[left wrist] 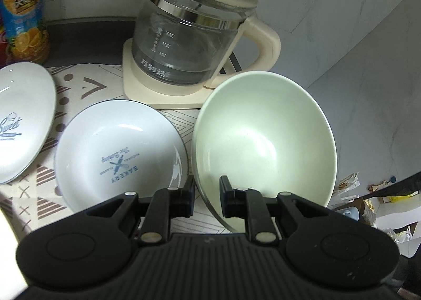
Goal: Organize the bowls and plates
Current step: 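Lift the small green bowl with both grippers and carry it over the stack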
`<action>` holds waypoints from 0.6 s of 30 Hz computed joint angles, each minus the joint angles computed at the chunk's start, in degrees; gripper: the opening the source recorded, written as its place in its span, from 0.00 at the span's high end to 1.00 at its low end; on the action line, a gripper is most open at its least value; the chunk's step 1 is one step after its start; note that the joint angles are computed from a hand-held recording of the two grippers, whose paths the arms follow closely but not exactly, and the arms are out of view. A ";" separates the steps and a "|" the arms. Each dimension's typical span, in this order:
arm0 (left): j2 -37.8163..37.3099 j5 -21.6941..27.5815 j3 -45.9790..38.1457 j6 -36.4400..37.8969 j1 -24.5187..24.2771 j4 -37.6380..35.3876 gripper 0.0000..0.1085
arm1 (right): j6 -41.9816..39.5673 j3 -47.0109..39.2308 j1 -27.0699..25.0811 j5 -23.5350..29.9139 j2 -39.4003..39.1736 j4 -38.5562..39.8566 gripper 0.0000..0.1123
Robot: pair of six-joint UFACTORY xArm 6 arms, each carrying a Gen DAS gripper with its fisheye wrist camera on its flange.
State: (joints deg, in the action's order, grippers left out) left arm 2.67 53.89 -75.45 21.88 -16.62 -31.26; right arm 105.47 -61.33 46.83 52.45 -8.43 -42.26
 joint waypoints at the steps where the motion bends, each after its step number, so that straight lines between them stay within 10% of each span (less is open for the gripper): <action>1: -0.57 0.18 0.36 0.13 0.28 -0.12 0.84 | -0.06 -0.18 0.39 0.20 0.00 -0.08 0.75; 18: -11.82 5.32 7.35 5.53 8.88 -2.87 0.84 | 2.92 -11.40 10.30 10.24 5.99 -3.08 0.75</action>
State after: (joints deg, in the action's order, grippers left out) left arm -9.15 59.22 -68.10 27.41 -7.74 -34.12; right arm 108.39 -72.73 57.13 62.69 -2.44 -45.34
